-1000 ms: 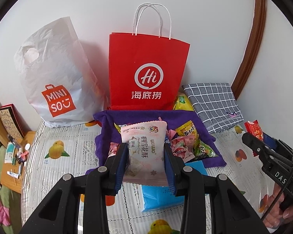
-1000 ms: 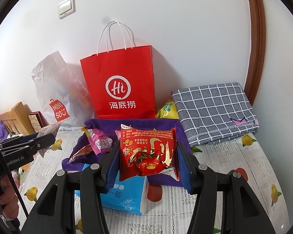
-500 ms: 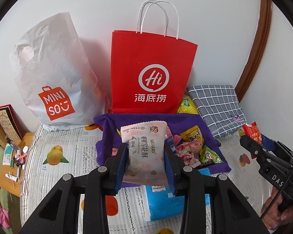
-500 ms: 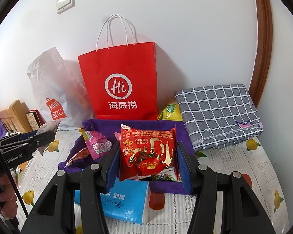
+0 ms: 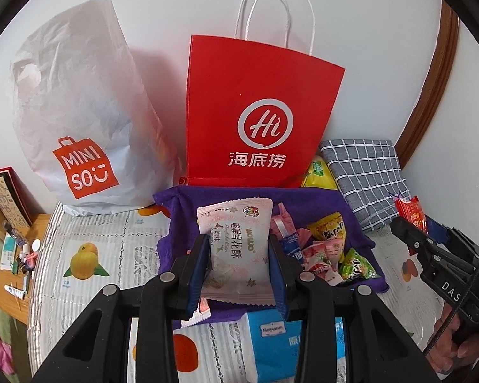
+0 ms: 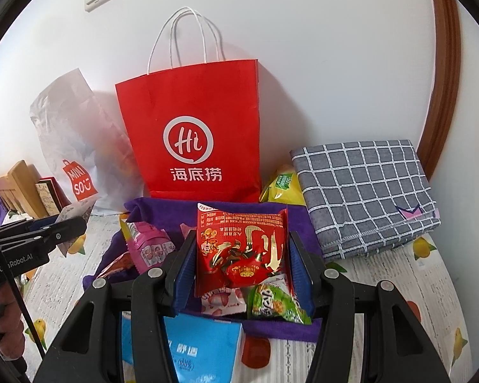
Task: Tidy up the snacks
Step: 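Carry the white packet in the left tool and red packet in the right over the towel, then lower both packets onto the towel and open both tools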
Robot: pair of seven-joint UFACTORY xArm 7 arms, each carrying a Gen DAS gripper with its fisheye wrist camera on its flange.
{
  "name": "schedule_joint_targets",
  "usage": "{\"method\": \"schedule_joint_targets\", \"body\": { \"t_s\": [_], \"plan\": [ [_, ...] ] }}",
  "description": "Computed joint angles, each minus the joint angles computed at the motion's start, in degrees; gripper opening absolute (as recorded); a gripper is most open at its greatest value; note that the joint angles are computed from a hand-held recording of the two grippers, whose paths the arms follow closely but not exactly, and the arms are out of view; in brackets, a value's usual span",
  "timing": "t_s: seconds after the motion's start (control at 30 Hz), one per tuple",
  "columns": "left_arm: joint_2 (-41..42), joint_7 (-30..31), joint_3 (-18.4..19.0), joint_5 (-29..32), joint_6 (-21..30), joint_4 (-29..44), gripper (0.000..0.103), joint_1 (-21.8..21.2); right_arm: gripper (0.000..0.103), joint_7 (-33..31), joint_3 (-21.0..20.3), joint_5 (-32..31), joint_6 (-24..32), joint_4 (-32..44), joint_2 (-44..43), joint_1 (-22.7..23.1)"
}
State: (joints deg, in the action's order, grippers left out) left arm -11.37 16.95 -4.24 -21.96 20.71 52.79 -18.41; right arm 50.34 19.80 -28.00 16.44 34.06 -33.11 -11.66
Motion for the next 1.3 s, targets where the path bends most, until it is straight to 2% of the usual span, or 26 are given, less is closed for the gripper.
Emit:
{"method": "schedule_joint_targets", "body": {
  "t_s": [0.27, 0.43, 0.53, 0.8, 0.97, 1.3],
  "plan": [
    [3.36, 0.85, 0.03, -0.12, 0.0, 2.01, 0.034, 0.93, 0.053, 1.86, 0.86, -3.28, -3.01, 2.12, 5.34, -3.19],
    [3.54, 0.34, -0.3, 0.57, -0.72, 0.62, 0.034, 1.83, 0.053, 3.16, 0.47, -5.11, -6.32, 1.72, 8.35, -4.24],
    [3.31, 2.01, 0.3, -2.03, -0.55, -0.49, 0.034, 1.54, 0.053, 1.58, -1.23, -4.31, -7.47, 1.69, 11.0, -2.91],
    [5.36, 2.85, -0.43, -2.49, 0.39, 0.71, 0.034, 1.88, 0.053, 1.56, -2.13, -5.44, -8.74, 1.83, 14.41, -2.57],
    [7.07, 3.43, -1.59, -2.38, 1.08, 2.59, 0.034, 1.6, 0.053, 2.38, -2.09, -7.68, -9.63, 3.23, 17.43, -2.96],
    [9.62, 3.07, -3.25, -1.07, 1.42, 6.07, 0.034, 1.25, 0.055, 6.01, -5.98, -13.43, -8.1, 6.07, 22.53, 0.62]
  ]
}}
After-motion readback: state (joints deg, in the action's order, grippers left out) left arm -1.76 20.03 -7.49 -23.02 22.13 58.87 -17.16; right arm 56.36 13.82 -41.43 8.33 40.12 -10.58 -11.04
